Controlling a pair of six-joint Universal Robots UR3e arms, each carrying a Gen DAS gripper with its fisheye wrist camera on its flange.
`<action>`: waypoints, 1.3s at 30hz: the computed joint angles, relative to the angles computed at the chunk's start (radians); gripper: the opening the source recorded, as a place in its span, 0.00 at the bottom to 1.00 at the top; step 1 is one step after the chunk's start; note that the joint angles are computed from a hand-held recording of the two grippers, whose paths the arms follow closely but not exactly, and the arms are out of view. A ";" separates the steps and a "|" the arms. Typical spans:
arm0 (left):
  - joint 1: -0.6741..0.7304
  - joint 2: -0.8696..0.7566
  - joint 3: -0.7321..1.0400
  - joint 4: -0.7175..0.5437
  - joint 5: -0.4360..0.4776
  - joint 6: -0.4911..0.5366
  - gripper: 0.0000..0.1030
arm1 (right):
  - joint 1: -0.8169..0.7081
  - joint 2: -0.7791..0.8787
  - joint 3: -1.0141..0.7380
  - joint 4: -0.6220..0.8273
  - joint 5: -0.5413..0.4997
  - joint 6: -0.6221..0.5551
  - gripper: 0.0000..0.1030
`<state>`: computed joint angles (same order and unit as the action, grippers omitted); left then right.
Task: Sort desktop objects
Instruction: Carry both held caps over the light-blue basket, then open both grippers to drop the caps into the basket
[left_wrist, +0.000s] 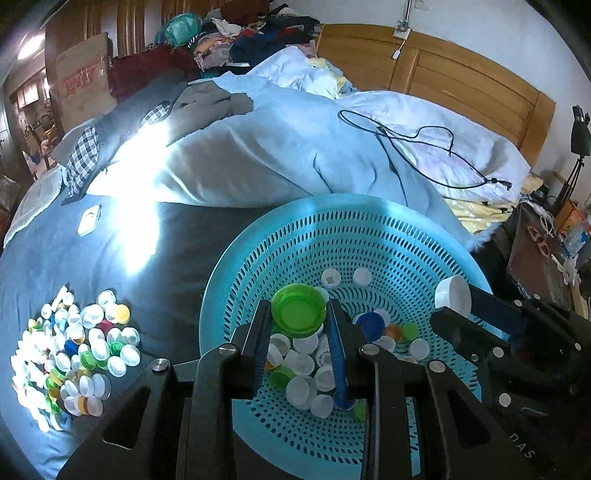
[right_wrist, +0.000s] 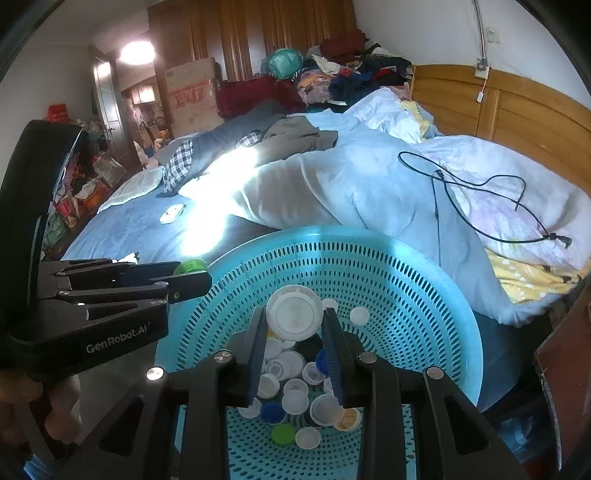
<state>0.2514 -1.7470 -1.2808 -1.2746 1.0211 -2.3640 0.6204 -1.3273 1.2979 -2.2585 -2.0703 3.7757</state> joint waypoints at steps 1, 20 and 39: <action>-0.001 0.000 -0.003 0.002 0.002 -0.001 0.24 | 0.000 -0.001 0.005 -0.004 0.002 0.001 0.31; 0.036 0.025 -0.057 0.056 -0.021 -0.006 0.44 | 0.010 -0.008 0.034 -0.029 -0.017 0.029 0.47; 0.755 -0.409 0.066 0.247 -0.080 0.099 0.45 | 0.186 0.461 -0.547 0.046 0.072 -0.085 0.56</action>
<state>1.0060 -2.1562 -1.2150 -1.0281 0.9413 -2.2650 0.8064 -0.8668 0.7510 -2.2129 -1.9982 3.6904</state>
